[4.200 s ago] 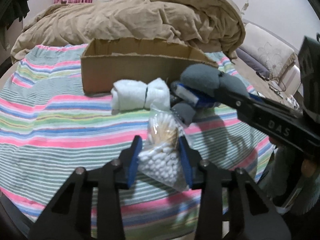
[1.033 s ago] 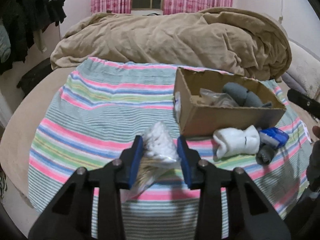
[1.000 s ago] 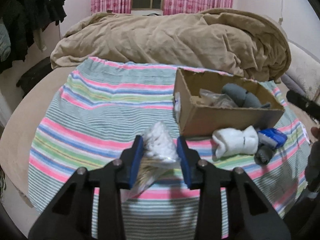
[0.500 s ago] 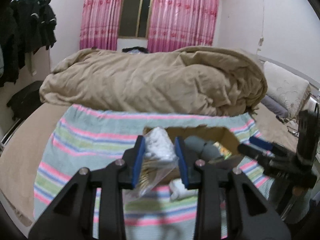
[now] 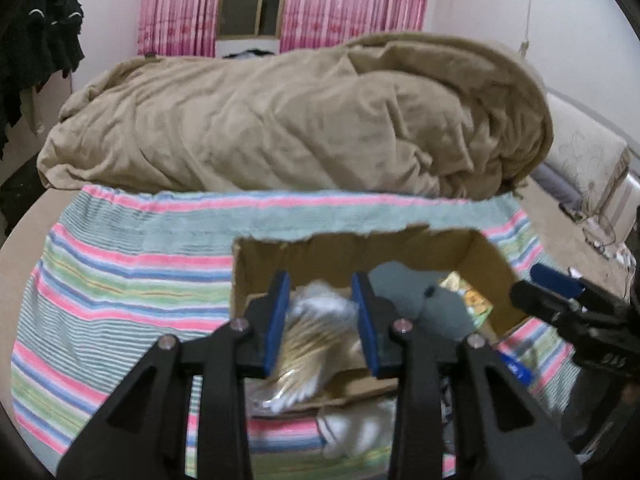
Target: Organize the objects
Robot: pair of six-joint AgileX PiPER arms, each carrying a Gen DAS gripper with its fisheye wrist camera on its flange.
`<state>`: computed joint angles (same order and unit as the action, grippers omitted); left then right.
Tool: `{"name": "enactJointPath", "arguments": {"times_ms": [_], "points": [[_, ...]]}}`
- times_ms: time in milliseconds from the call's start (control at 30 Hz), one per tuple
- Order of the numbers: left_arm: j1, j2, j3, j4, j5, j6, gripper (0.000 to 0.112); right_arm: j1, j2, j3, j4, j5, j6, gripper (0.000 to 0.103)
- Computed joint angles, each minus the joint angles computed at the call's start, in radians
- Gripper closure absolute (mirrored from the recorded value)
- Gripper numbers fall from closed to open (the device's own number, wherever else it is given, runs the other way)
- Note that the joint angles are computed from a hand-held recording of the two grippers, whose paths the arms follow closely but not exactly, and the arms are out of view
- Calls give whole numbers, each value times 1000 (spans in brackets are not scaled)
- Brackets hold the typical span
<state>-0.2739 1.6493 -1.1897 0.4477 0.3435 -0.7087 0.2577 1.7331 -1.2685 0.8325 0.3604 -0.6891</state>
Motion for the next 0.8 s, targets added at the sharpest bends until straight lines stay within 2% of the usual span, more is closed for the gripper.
{"name": "enactJointPath", "arguments": {"times_ms": [100, 167, 200, 233, 267, 333, 433, 667, 800], "points": [[-9, 15, -1, 37, -9, -30, 74, 0, 4, 5, -35, -6, 32, 22], [-12, -1, 2, 18, 2, -8, 72, 5, -6, 21, -56, -24, 49, 22], [-20, -23, 14, 55, 6, -42, 70, 8, -9, 25, -83, -33, 81, 22], [-31, -53, 34, 110, 9, -95, 56, 10, -14, 32, -112, -45, 118, 22], [-37, -82, 51, 135, 9, -121, 36, 10, -21, 40, -125, -54, 141, 22], [-51, -152, 98, 200, 0, -208, 26, 0, -42, 67, -93, -64, 129, 21], [-80, -239, 137, 195, 28, -216, 26, -9, -81, 89, -131, -59, 191, 18], [-181, -388, 254, 234, 93, -302, 22, -30, -205, 193, 41, -1, -14, 18], [-218, -408, 325, 265, 91, -376, 22, -2, -235, 250, 38, -9, -50, 19]]}}
